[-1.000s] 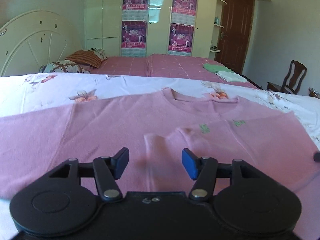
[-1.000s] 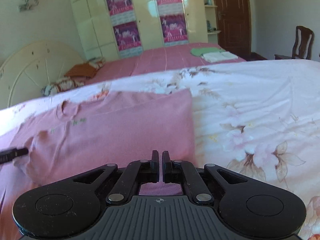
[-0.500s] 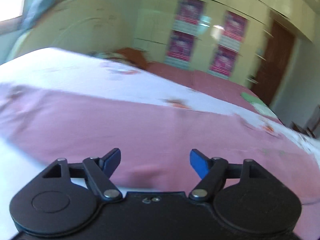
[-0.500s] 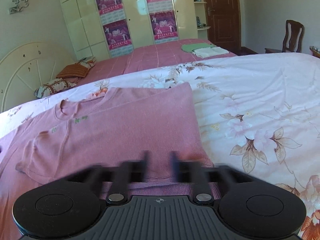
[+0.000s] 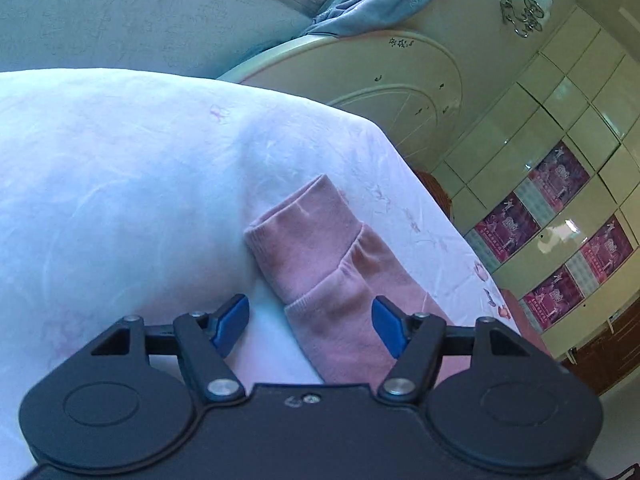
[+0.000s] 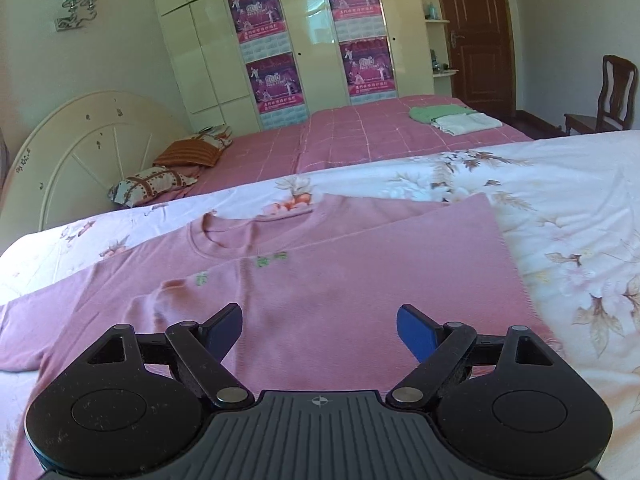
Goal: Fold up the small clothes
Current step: 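Grasp the cuff of the other sleeve with the left gripper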
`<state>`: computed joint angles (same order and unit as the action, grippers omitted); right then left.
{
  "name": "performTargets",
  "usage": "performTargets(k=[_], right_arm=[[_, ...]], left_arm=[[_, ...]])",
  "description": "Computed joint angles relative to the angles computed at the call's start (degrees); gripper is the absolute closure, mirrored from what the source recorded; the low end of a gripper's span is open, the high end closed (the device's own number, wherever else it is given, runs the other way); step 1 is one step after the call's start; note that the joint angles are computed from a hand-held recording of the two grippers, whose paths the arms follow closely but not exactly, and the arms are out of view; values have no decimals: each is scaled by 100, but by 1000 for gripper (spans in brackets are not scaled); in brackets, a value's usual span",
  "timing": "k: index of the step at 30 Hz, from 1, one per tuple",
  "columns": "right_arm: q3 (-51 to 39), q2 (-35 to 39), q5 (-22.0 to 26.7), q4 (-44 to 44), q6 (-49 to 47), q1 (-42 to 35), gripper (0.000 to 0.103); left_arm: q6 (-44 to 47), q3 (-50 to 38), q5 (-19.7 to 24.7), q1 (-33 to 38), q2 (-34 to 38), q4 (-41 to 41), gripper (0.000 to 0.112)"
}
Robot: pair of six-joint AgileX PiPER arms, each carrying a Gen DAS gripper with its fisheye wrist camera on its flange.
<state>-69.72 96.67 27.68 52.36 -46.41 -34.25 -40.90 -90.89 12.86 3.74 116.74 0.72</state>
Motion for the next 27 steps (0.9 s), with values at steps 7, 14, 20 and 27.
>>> performTargets(k=[7, 14, 20, 27], right_arm=[[-268, 170, -128, -761, 1364, 226, 20], [-336, 176, 16, -1114, 1904, 73, 51], [-126, 49, 106, -488, 1326, -211, 51], [-196, -32, 795, 329, 710, -913, 51]], left_arm=[[747, -824, 542, 88, 513, -335, 100], [3234, -153, -199, -841, -468, -1566, 102], [2544, -1507, 575, -2843, 87, -302, 102], [2090, -5150, 2530, -4328, 2419, 429, 102]])
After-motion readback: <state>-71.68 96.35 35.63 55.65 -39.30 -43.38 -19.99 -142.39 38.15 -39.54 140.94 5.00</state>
